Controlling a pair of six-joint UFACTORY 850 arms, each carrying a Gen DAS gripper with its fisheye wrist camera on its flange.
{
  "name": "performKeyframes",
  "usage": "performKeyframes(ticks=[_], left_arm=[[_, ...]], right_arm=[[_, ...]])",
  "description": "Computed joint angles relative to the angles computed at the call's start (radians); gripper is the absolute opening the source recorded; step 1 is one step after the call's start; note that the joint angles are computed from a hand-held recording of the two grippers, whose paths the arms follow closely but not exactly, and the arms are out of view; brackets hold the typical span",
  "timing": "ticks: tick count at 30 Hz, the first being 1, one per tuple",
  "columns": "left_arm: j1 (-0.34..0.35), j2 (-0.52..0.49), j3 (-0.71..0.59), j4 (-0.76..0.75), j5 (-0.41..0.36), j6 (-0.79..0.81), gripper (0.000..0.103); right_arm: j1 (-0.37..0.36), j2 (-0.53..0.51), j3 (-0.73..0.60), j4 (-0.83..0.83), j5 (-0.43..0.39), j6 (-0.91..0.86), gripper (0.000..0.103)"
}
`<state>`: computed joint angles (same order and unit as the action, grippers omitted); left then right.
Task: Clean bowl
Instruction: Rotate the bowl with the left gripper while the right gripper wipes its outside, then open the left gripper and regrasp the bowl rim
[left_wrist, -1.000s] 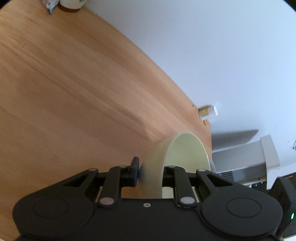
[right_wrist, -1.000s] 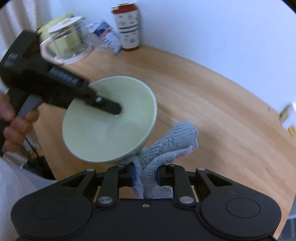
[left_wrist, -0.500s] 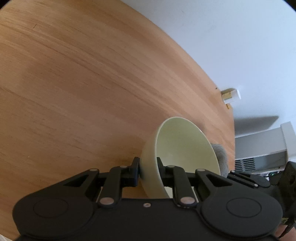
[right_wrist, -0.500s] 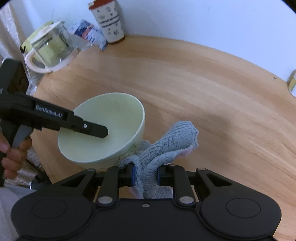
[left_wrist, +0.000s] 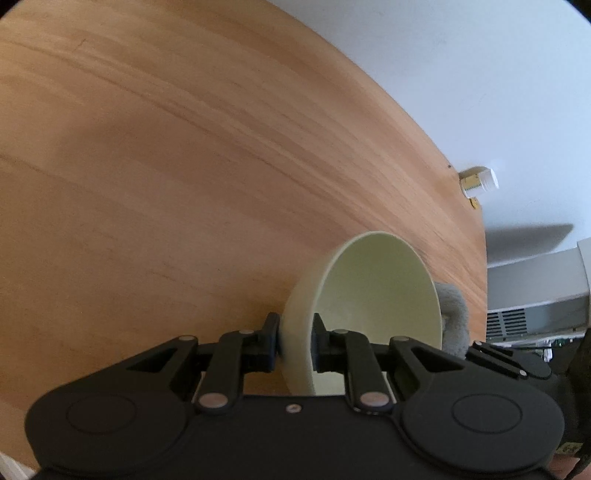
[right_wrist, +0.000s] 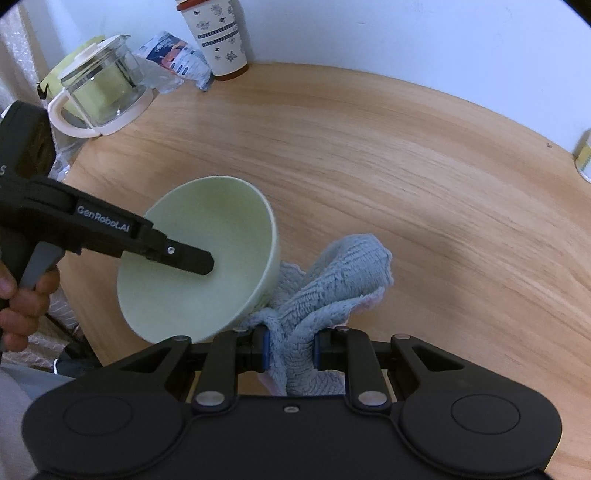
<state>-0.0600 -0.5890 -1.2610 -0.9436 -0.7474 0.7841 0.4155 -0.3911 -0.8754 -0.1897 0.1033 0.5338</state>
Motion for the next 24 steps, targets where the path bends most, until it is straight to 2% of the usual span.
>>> performKeyframes(ticks=[2, 4, 6, 7, 10, 13, 19, 22, 24], left_arm=[[-0.001, 0.008, 0.005, 0.006, 0.010, -0.005, 0.028], [-0.009, 0.021, 0.012, 0.008, 0.034, -0.003, 0.058], [-0.031, 0.040, 0.013, 0.083, 0.089, -0.045, 0.077], [-0.043, 0.044, 0.011, 0.123, 0.110, -0.068, 0.083], [-0.079, 0.055, 0.006, 0.288, 0.173, -0.181, 0.087], [-0.084, 0.057, 0.003, 0.334, 0.178, -0.271, 0.102], [-0.091, 0.057, -0.012, 0.378, 0.171, -0.378, 0.102], [-0.093, 0.031, -0.045, 0.432, 0.115, -0.513, 0.102], [-0.102, 0.033, -0.048, 0.493, 0.118, -0.597, 0.102]], right_arm=[[0.000, 0.008, 0.010, 0.009, 0.012, -0.010, 0.023], [0.000, 0.011, 0.014, 0.052, 0.017, -0.066, 0.023], [-0.002, 0.015, 0.023, 0.052, 0.031, -0.064, 0.023], [-0.004, 0.017, 0.027, 0.052, 0.038, -0.063, 0.023], [-0.011, 0.025, 0.041, -0.009, 0.058, -0.004, 0.023], [-0.019, 0.034, 0.058, -0.053, 0.081, 0.032, 0.023], [-0.034, 0.049, 0.082, -0.126, 0.107, 0.069, 0.023], [-0.041, 0.054, 0.087, -0.162, 0.119, 0.093, 0.024], [-0.048, 0.056, 0.089, -0.204, 0.128, 0.123, 0.024]])
